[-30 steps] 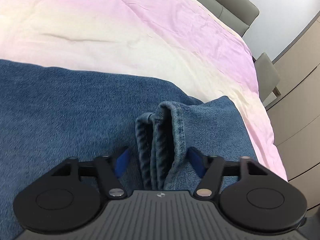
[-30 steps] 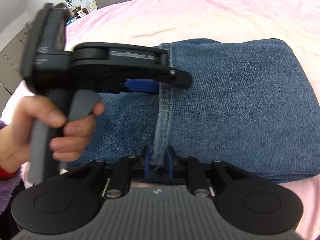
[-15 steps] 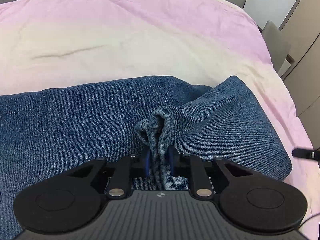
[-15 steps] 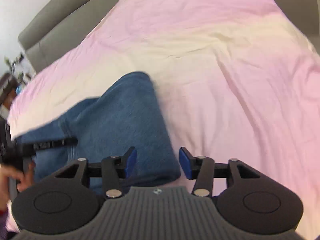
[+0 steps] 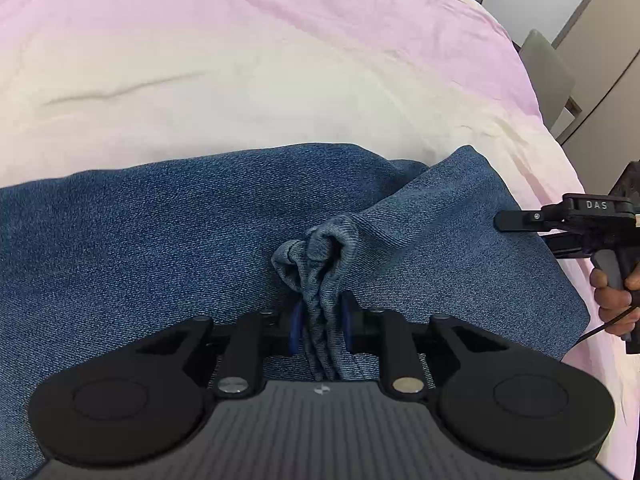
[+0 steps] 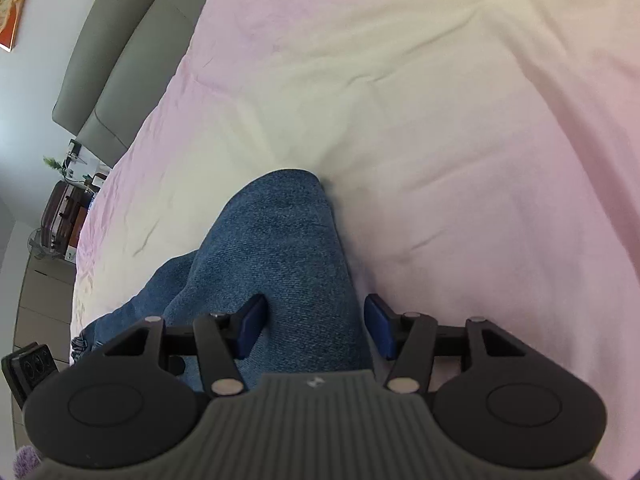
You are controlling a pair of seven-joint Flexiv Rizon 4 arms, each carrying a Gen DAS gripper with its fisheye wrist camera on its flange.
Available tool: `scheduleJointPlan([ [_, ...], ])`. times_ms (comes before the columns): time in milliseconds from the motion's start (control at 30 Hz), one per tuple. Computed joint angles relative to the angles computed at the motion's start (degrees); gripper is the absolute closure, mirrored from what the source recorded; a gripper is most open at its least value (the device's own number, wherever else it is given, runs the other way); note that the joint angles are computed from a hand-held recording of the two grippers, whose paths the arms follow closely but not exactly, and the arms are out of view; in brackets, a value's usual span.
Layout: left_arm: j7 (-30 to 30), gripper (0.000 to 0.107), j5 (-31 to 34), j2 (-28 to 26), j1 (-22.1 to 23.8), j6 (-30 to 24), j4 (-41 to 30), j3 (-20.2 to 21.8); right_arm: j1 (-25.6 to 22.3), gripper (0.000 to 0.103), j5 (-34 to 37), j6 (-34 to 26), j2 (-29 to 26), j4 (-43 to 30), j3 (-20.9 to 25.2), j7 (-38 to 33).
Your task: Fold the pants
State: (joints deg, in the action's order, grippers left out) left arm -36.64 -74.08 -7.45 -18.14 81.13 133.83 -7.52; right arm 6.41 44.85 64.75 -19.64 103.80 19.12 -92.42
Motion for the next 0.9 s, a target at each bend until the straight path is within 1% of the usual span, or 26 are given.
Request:
scheduleJointPlan([
  [33, -0.2, 0.081, -0.1, -0.1, 0.0, 0.0, -0.1, 0.0, -0.1, 0.062, 0.7, -0.1, -0.5, -0.4, 0.1, 0.4],
  [67, -0.5, 0.081, 0.1, -0.2, 0.0, 0.1, 0.0, 0.0, 1.4, 0.065, -0.9, 1.2, -0.8, 0.2, -0.6, 2.0],
  [100, -1.1, 0.081, 0.7, -0.1, 0.0, 0.1, 0.0, 0.1, 2.7, 0.071, -3.2, 2.7, -0.3, 1.0, -1.0, 3.1],
  [133, -1.8, 0.082, 1.5, 0.2, 0.1, -0.1, 0.2, 0.2, 4.3, 0.075, -6.0, 4.5, 0.3, 2.0, -1.4, 4.0],
  [167, -1.3, 0.085, 0.6, 0.6, 0.1, -0.4, 0.2, 0.1, 6.4, 0.081, -9.7, 6.7, 1.2, 3.4, -2.3, 6.1],
  [200, -1.2, 0.085, 0.0, 0.9, -0.1, -0.4, 0.2, 0.0, 8.0, 0.086, -12.8, 8.9, 2.6, 5.1, -2.8, 8.3],
  [233, -0.9, 0.085, -0.8, 1.2, -0.2, -0.5, 0.2, -0.1, 10.1, 0.087, -16.9, 11.9, 3.9, 7.2, -3.7, 10.7],
  [267, 1.5, 0.085, -3.8, 1.6, -0.5, -1.0, -0.2, -0.3, 12.9, 0.089, -22.7, 15.3, 5.6, 10.1, -5.6, 14.2],
  [300, 3.1, 0.085, -5.8, 1.8, -1.0, -1.3, -0.6, -0.3, 16.2, 0.09, -28.9, 18.5, 7.8, 13.5, -8.3, 19.3],
  [333, 3.8, 0.085, -7.0, 1.7, -1.3, -1.9, -1.2, -0.3, 18.4, 0.09, -33.6, 21.0, 10.2, 16.6, -10.5, 24.5],
  [367, 4.5, 0.085, -7.6, 1.6, -1.6, -2.6, -1.8, -0.2, 19.3, 0.091, -36.7, 22.4, 12.2, 18.7, -11.6, 28.4],
  [400, 5.6, 0.085, -8.0, 1.2, -1.9, -3.2, -2.5, -0.2, 20.5, 0.092, -41.7, 23.4, 13.7, 21.0, -13.5, 33.2],
  [433, 4.4, 0.085, -6.0, 0.7, -1.8, -3.9, -2.8, 0.0, 20.8, 0.092, -46.2, 23.4, 15.0, 22.9, -14.8, 37.1],
  [500, 0.3, 0.085, 0.0, -0.6, -0.9, -5.2, -3.2, 0.7, 19.9, 0.092, -50.1, 21.8, 14.5, 23.9, -15.2, 40.6],
  [533, -1.0, 0.085, 2.2, -1.4, -0.5, -5.2, -3.2, 0.8, 19.1, 0.092, -49.2, 20.9, 12.9, 23.2, -14.4, 40.8],
  [567, -1.0, 0.085, 1.8, -1.7, -0.1, -5.3, -3.2, 0.4, 18.2, 0.091, -49.1, 20.3, 11.3, 22.8, -13.9, 40.9],
  [600, -1.4, 0.084, 1.6, -1.8, 0.3, -5.5, -3.2, 0.2, 18.1, 0.09, -50.6, 20.2, 9.9, 22.9, -14.2, 42.6],
  [633, -2.2, 0.084, 2.4, -1.6, 0.7, -6.3, -3.1, 0.3, 16.9, 0.088, -49.6, 19.9, 8.5, 22.3, -13.1, 42.6],
  [667, -2.7, 0.084, 3.2, -1.3, 1.2, -7.0, -3.0, 0.4, 15.8, 0.083, -48.9, 20.1, 7.6, 21.9, -12.2, 43.4],
  [700, -3.4, 0.083, 4.4, -1.0, 1.5, -7.7, -3.0, 0.6, 15.3, 0.076, -49.3, 20.0, 7.2, 21.8, -11.8, 44.6],
  [767, -5.6, 0.079, 7.9, -0.1, 2.5, -9.6, -2.7, 1.3, 13.6, 0.07, -51.0, 18.1, 8.0, 21.5, -10.5, 43.9],
  [833, -7.6, 0.077, 11.7, 1.5, 3.6, -12.3, -2.1, 2.2, 13.5, 0.067, -54.9, 16.1, 10.1, 22.1, -10.8, 44.0],
  [867, -7.8, 0.077, 12.8, 2.5, 3.9, -12.8, -1.6, 2.5, 12.5, 0.065, -55.6, 15.5, 11.1, 22.3, -10.3, 42.1],
  [900, -6.5, 0.077, 12.2, 3.6, 3.9, -12.5, -0.9, 2.6, 12.3, 0.065, -57.3, 15.0, 12.1, 22.5, -10.4, 41.8],
])
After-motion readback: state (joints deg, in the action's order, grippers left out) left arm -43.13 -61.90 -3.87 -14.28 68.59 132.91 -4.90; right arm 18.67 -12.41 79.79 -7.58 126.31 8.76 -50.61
